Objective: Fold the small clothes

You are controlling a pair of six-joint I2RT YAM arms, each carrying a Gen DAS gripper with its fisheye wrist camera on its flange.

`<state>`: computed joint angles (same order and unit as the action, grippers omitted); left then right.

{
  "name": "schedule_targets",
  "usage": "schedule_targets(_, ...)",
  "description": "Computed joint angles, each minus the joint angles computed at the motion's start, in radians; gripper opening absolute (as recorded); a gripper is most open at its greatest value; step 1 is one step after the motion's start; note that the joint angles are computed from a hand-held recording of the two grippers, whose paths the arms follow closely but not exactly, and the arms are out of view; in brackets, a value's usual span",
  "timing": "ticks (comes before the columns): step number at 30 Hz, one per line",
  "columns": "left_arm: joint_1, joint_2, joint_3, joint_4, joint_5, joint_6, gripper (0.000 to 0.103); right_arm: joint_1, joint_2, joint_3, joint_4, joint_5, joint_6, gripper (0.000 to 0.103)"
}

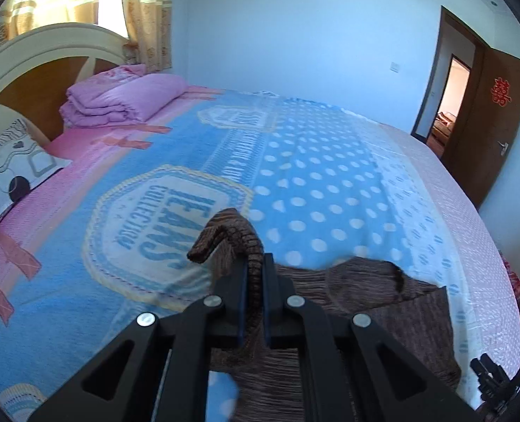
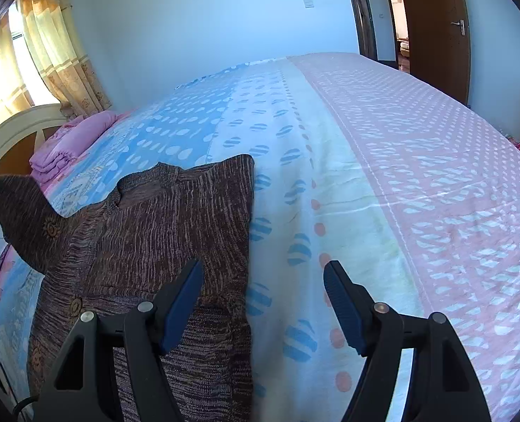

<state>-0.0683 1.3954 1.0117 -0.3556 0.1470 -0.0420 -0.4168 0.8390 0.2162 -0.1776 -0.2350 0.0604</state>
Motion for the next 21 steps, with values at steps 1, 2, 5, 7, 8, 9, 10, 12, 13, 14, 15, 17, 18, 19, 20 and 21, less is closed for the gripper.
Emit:
schedule_targets(1, -0.03, 0.0, -0.004, 0.005, -0.012, -0.018, 0.008, 0.003, 0.0, -0.001, 0.0, -0.001, 0.001, 0.072)
schedule_targets(2, -0.065, 0.004, -0.011, 0.014, -0.026, -0.037, 0.008, 0.006, -0.001, -0.003, -0.001, -0.002, 0.002, 0.072)
schedule_targets(5, -0.164, 0.027, -0.03, 0.045, -0.062, -0.091, 0.008, 0.01, -0.008, -0.008, -0.001, -0.004, 0.006, 0.072)
schedule_targets(7, -0.234, 0.046, -0.049, 0.072, -0.092, -0.12, 0.008, 0.016, -0.006, -0.01, 0.001, -0.005, 0.012, 0.072)
schedule_targets(8, -0.268, 0.058, -0.059, 0.091, -0.11, -0.137, 0.008, 0.021, -0.002, -0.012, 0.005, -0.004, 0.015, 0.072)
schedule_targets(9, -0.316, 0.076, -0.08, 0.128, -0.142, -0.152, 0.008, 0.024, 0.002, -0.014, 0.008, -0.003, 0.017, 0.072)
schedule_targets(10, -0.363, 0.095, -0.098, 0.164, -0.188, -0.161, 0.008, 0.029, 0.01, -0.016, 0.016, -0.001, 0.02, 0.072)
schedule_targets(12, -0.448, 0.142, -0.12, 0.214, -0.256, -0.177, 0.008, 0.043, 0.03, -0.023, 0.036, 0.005, 0.026, 0.072)
schedule_targets(13, -0.502, 0.176, -0.132, 0.248, -0.303, -0.175, 0.008, 0.051, 0.036, -0.026, 0.043, 0.009, 0.029, 0.072)
schedule_targets(14, -0.553, 0.209, -0.142, 0.284, -0.369, -0.173, 0.009, 0.059, 0.041, -0.03, 0.051, 0.013, 0.032, 0.072)
schedule_targets(15, -0.59, 0.233, -0.145, 0.303, -0.412, -0.172, 0.01, 0.069, 0.05, -0.034, 0.062, 0.017, 0.034, 0.072)
schedule_targets(17, -0.648, 0.289, -0.134, 0.315, -0.446, -0.164, 0.02, 0.086, 0.061, -0.042, 0.079, 0.027, 0.035, 0.072)
schedule_targets(18, -0.668, 0.304, -0.127, 0.307, -0.457, -0.157, 0.021, 0.092, 0.066, -0.047, 0.089, 0.032, 0.032, 0.072)
schedule_targets(19, -0.685, 0.298, -0.138, 0.307, -0.462, -0.145, 0.026, 0.096, 0.069, -0.052, 0.097, 0.037, 0.03, 0.072)
schedule_targets(20, -0.691, 0.284, -0.152, 0.316, -0.461, -0.134, 0.034, 0.097, 0.071, -0.055, 0.102, 0.043, 0.028, 0.072)
schedule_targets(21, -0.695, 0.242, -0.192, 0.339, -0.465, -0.108, 0.038, 0.096, 0.071, -0.059, 0.108, 0.046, 0.025, 0.072)
